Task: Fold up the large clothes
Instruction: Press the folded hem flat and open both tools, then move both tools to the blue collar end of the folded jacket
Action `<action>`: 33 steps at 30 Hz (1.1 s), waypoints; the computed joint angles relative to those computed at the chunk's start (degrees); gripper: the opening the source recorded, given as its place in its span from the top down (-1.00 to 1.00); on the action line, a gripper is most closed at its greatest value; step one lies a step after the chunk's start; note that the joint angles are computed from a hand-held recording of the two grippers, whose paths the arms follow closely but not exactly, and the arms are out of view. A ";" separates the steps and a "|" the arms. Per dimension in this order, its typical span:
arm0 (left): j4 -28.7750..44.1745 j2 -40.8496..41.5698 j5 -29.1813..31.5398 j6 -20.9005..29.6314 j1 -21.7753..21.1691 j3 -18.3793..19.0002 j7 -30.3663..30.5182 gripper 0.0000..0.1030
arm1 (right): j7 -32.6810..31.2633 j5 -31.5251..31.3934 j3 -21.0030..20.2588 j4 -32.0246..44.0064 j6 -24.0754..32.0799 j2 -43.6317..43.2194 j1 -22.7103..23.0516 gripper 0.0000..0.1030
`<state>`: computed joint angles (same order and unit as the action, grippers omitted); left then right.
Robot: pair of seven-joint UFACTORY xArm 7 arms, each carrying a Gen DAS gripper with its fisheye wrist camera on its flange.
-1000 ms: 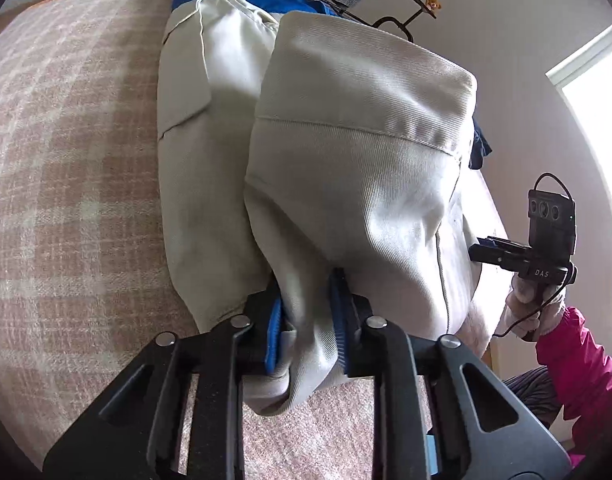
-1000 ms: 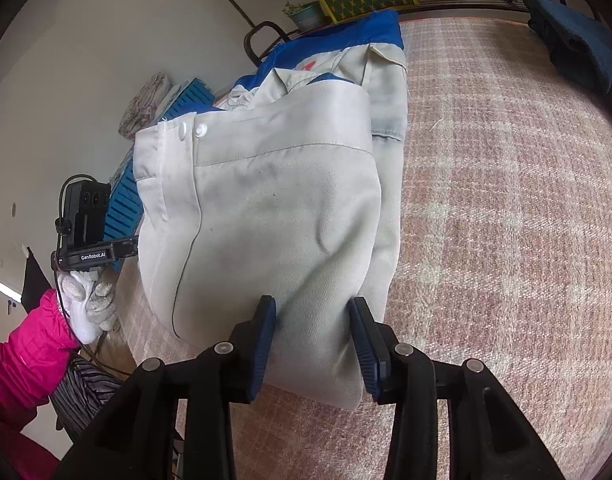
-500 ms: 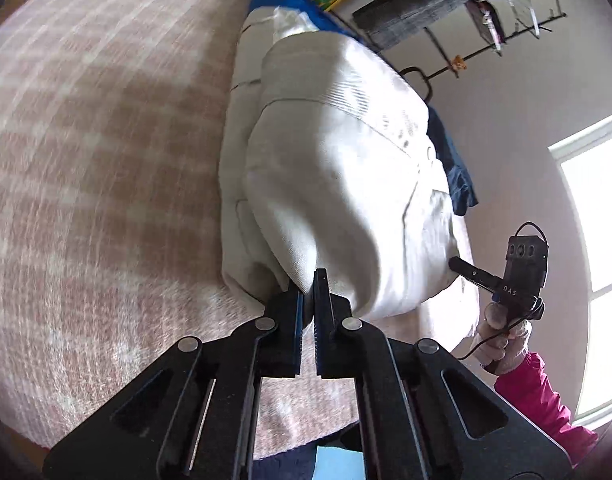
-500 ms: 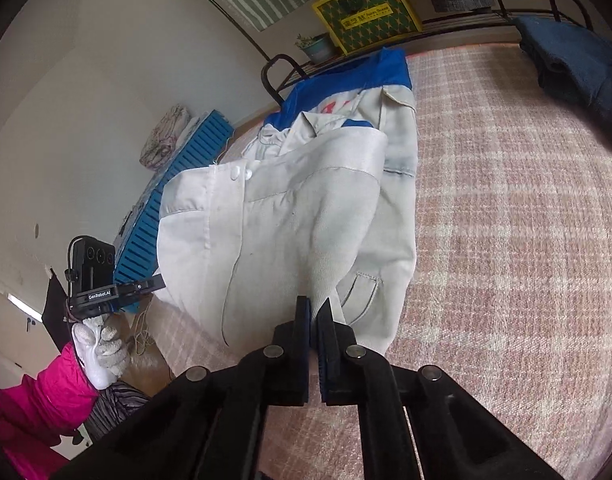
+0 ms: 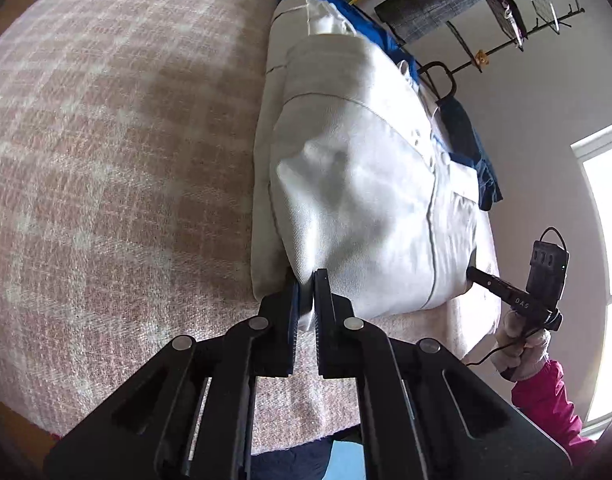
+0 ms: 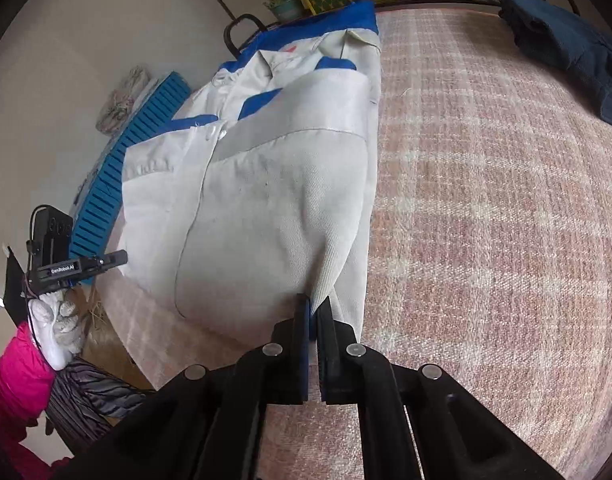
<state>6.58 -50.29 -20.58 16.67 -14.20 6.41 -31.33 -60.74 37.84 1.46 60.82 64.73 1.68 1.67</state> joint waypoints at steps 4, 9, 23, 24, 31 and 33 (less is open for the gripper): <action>-0.12 -4.63 2.70 -0.08 3.92 -2.10 -0.19 -0.20 | -0.51 5.03 -0.81 3.42 2.19 0.48 -1.26 0.11; 5.87 7.10 0.01 -5.09 -1.82 9.63 7.52 -0.21 | 3.85 7.56 0.64 7.70 -0.54 4.94 -0.96 -0.07; 14.85 24.51 -1.10 -7.52 0.72 5.38 18.05 0.14 | 0.78 11.14 3.77 15.66 1.01 13.43 -0.26 0.80; 14.79 25.94 -0.92 -8.26 2.15 4.25 17.23 0.04 | 2.25 8.62 3.85 15.15 -2.18 14.16 0.59 0.68; 12.43 16.22 14.63 -4.02 23.85 -15.47 0.66 -0.07 | 4.53 2.57 4.81 10.62 -13.88 10.19 1.51 0.11; 12.98 14.60 16.23 -3.58 22.12 -14.23 0.91 -0.03 | 3.27 3.66 4.99 8.79 -16.71 7.77 1.32 0.16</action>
<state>19.56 -35.69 -4.35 13.09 7.92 -7.82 -30.42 -57.47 41.50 6.46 69.61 48.02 9.45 2.99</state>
